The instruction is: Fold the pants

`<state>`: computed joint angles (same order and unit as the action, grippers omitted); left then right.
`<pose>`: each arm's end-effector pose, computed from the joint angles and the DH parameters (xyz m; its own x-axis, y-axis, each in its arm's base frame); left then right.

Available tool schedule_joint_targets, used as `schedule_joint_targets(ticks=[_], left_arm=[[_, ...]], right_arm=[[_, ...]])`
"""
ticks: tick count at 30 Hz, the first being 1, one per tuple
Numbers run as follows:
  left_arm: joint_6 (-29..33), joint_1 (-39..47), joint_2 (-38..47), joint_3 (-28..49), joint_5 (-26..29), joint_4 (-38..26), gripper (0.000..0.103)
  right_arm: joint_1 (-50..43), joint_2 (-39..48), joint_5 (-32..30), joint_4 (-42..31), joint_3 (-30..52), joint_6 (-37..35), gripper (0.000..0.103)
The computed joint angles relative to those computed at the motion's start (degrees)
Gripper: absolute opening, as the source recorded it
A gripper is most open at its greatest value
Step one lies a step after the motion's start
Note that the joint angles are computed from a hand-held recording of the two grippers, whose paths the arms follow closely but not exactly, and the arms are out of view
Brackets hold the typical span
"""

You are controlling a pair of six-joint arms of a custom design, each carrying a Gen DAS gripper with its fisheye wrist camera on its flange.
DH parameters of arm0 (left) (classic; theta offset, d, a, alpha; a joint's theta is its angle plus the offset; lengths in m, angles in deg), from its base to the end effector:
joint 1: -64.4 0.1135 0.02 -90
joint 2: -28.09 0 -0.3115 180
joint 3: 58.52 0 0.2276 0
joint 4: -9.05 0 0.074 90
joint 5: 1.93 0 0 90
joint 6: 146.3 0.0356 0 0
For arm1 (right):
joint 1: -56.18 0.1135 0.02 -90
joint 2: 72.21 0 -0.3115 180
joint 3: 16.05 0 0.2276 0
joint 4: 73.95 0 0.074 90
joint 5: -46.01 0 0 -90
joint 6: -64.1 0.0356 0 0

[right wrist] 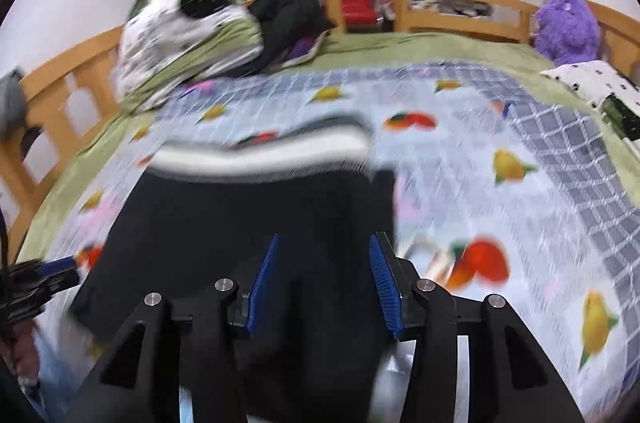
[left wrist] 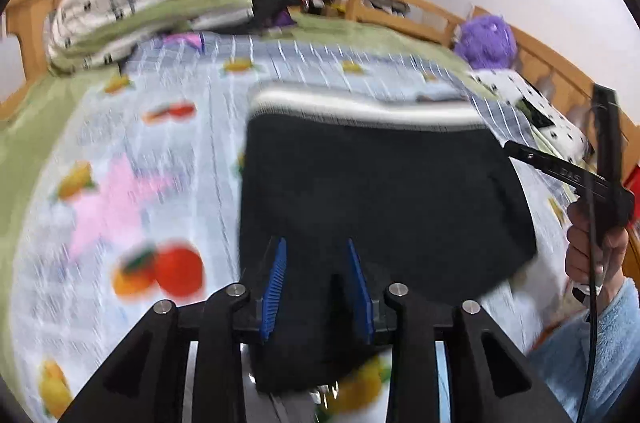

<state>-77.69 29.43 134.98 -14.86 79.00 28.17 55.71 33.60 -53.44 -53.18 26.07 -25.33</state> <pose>0.2420 -0.1624 0.1324 -0.7037 0.0527 -0.7086 0.2326 0.9594 -0.1597 0.2857 0.0035 0.1349 -0.6820 0.0154 -0.7312 -0.1054 0.9873 0.1191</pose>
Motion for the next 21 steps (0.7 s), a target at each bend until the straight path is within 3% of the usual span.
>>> schedule_joint_targets(ticks=[3, 5, 6, 7, 8, 9, 11, 14, 17, 19, 21], left_arm=[[1.6, 2.5, 0.3, 4.2, 0.4, -2.5, 0.037], [2.2, 3.8, 1.5, 6.7, 1.1, -3.5, 0.037], [2.5, 4.3, 2.3, 8.0, 1.5, -4.2, 0.037], [2.7, 4.7, 2.9, 9.1, 1.9, -5.1, 0.037], [3.2, 4.9, 3.5, 10.7, 2.1, -6.8, 0.037], [3.9, 5.0, 3.8, 11.9, 1.9, -8.0, 0.037], [5.0, 4.8, 4.1, 12.8, 1.6, -8.1, 0.037], [5.7, 4.5, 5.7, 15.7, 1.6, -9.0, 0.037], [5.9, 4.3, 8.3, 20.3, 1.7, -11.2, 0.037], [6.6, 4.0, 9.9, 23.4, 1.3, -12.4, 0.037], [7.4, 3.5, 12.5, 27.7, -0.1, -13.9, 0.038]], right_arm=[[-0.3, 5.9, 0.6, -7.3, 11.5, 1.8, 0.049], [-0.1, 12.4, 0.4, -17.1, 22.2, 2.6, 0.048], [-0.1, 14.8, -1.4, -20.9, 25.8, 1.8, 0.035], [0.2, 15.5, -1.4, -20.6, 26.4, 1.3, 0.030], [0.4, 14.3, -1.2, -16.5, 24.2, -0.6, 0.015], [-0.4, 13.1, -3.2, -14.2, 22.7, -0.9, 0.015], [-3.8, 12.1, -8.6, -12.7, 21.9, 2.1, 0.015], [-3.6, 17.1, -2.8, -17.9, 27.5, 0.3, 0.020], [-4.2, 14.4, -3.5, -19.3, 26.8, 1.1, 0.031], [-2.8, 9.8, 0.3, -15.0, 22.6, 1.1, 0.032], [-1.6, 6.4, 0.1, -8.5, 18.2, 0.2, 0.032]])
